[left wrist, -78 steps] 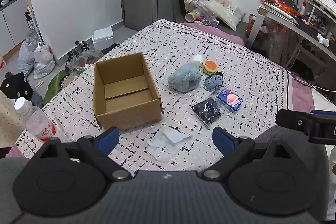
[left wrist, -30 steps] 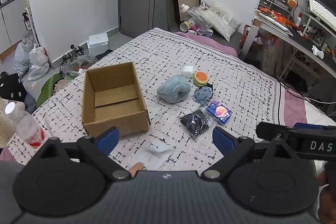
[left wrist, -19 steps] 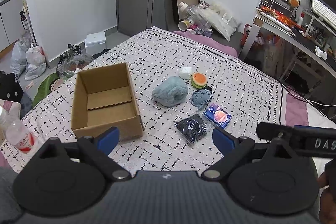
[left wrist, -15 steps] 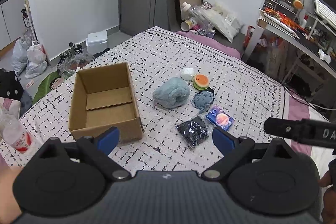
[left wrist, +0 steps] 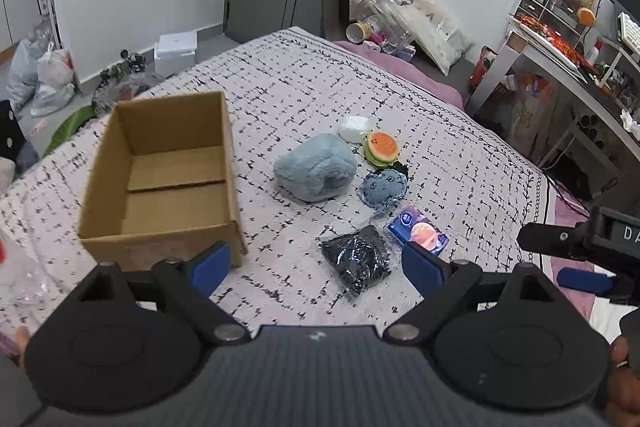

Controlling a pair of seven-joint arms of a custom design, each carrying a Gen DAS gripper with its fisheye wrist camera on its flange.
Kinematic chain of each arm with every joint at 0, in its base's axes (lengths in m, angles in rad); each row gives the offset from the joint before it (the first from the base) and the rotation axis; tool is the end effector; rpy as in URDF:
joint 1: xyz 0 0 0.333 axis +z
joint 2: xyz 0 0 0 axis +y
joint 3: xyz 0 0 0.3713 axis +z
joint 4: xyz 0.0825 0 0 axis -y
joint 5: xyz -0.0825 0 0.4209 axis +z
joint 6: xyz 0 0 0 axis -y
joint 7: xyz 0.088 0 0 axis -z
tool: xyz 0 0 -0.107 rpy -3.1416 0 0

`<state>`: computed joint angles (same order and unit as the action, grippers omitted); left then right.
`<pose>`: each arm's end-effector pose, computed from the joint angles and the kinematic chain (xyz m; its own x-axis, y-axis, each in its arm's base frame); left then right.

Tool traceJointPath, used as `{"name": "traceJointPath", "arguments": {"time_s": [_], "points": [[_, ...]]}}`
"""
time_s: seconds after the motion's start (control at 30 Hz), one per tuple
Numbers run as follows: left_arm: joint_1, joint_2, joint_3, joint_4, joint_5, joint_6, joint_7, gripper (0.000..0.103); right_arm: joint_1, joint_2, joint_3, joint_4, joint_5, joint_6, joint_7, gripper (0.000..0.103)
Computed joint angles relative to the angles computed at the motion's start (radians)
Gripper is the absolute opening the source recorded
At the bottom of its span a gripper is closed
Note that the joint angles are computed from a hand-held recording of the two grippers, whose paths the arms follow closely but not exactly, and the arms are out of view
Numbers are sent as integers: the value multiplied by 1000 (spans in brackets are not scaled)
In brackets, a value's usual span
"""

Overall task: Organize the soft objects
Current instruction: 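Grasp the clear bag of black beads with the left tool while the right tool approaches the tissue pack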

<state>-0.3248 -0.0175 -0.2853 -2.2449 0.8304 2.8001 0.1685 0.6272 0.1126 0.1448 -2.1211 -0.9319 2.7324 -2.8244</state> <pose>0.4571 -0.3627 0.4591 0.0078 -0.9813 0.1924 -0.7667 -0.1294 -0.6289 0.4281 0.4564 0.4359 -0.1995 -0.9017 -0.3836 -0.7517 0.3920 -0.5304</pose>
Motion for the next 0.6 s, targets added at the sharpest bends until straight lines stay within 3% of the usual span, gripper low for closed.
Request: {"name": "traceJointPath", "arguments": {"time_s": [0.37,0.6], "points": [[-49,145,51,85,-43,50,28,92,-9,74,-30,49,116,14,-114,101],[-88,225,86,139,-182,36,133,91,-25,130,-29,105,302,18,-404,102]]}}
